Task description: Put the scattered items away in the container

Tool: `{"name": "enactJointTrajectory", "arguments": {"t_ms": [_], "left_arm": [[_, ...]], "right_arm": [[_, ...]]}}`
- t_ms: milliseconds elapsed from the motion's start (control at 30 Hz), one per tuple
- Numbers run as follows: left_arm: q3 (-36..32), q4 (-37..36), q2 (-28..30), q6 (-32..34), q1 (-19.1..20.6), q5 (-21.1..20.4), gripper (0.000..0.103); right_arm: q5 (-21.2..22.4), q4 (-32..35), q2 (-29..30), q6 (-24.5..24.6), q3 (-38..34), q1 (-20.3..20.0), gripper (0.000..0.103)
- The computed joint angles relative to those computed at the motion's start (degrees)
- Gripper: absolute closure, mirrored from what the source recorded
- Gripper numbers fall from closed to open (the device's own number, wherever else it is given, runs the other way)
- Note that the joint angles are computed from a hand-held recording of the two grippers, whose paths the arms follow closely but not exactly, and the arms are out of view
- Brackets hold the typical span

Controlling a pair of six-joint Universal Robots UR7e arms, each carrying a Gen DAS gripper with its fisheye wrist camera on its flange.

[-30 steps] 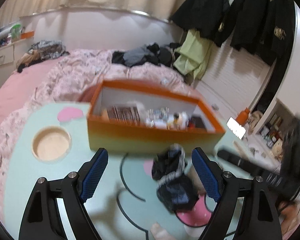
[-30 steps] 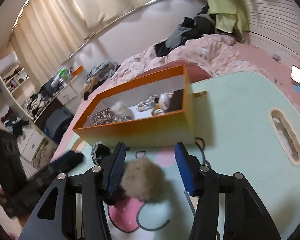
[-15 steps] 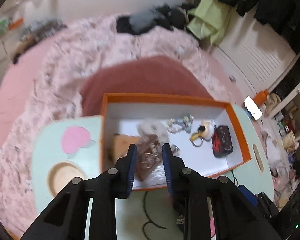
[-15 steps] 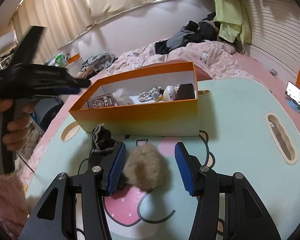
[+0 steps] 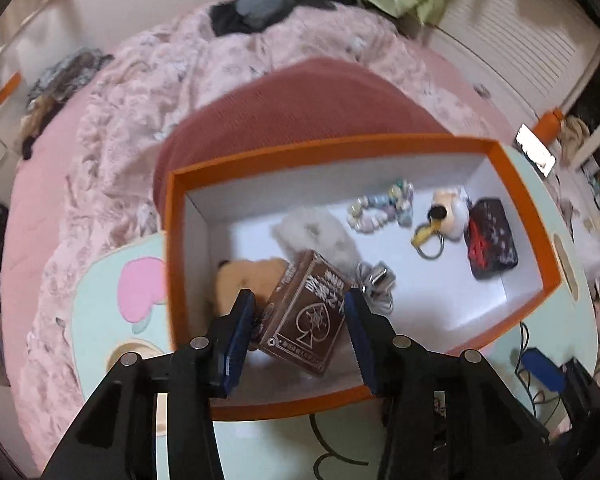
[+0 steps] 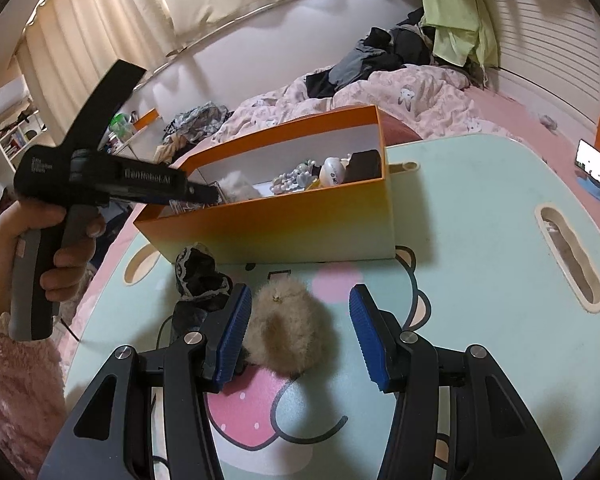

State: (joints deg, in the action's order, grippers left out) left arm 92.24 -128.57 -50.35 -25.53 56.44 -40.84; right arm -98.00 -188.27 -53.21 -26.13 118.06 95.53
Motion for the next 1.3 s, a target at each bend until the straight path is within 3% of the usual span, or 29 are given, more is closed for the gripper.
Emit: {"name": "enactJointTrajectory", "arguments": {"t_ms": [100, 167, 233, 467, 600, 733, 1033, 1300], "left_arm": [[-0.1, -0.9, 0.0, 0.4, 0.2, -0.1, 0.076], [0.0, -2.2, -0.5, 1.2, 0.4, -2.9, 0.084], [0.1, -2.4, -0.8, 2.3, 0.5, -5.2, 0.084], [-2.2, 1.7, 1.6, 0.5, 0.6, -3.8, 0.084], [-2.0, -0.6, 1.8, 1.5, 0.9, -5.7, 0.085], [-0.6, -3.3, 1.5, 3.0, 0.0, -3.8, 0.085], [11.7, -22.3, -7.0, 8.6, -5.7, -5.5, 0.085], [22.9, -28.8, -10.2, 6.3, -7.6, -5.9, 0.085]], "right_arm": [[0.0, 0.6, -0.1, 0.4, -0.1, -0.2, 0.051], [-0.1, 0.9, -0.1, 0.8, -0.2, -0.2, 0.051], [-0.1, 1.0, 0.0, 1.2, -0.3, -0.3, 0.051], [-0.1, 1.8, 0.0, 1.7, -0.4, -0.3, 0.051], [-0.1, 1.5, 0.1, 2.0, -0.5, -0.2, 0.051], [0.0, 2.1, 0.2, 2.5, -0.9, -0.4, 0.051], [0.0, 1.5, 0.2, 2.3, -0.6, -0.4, 0.051], [0.0, 1.9, -0.1, 2.5, -0.5, -0.5, 0.051]]}}
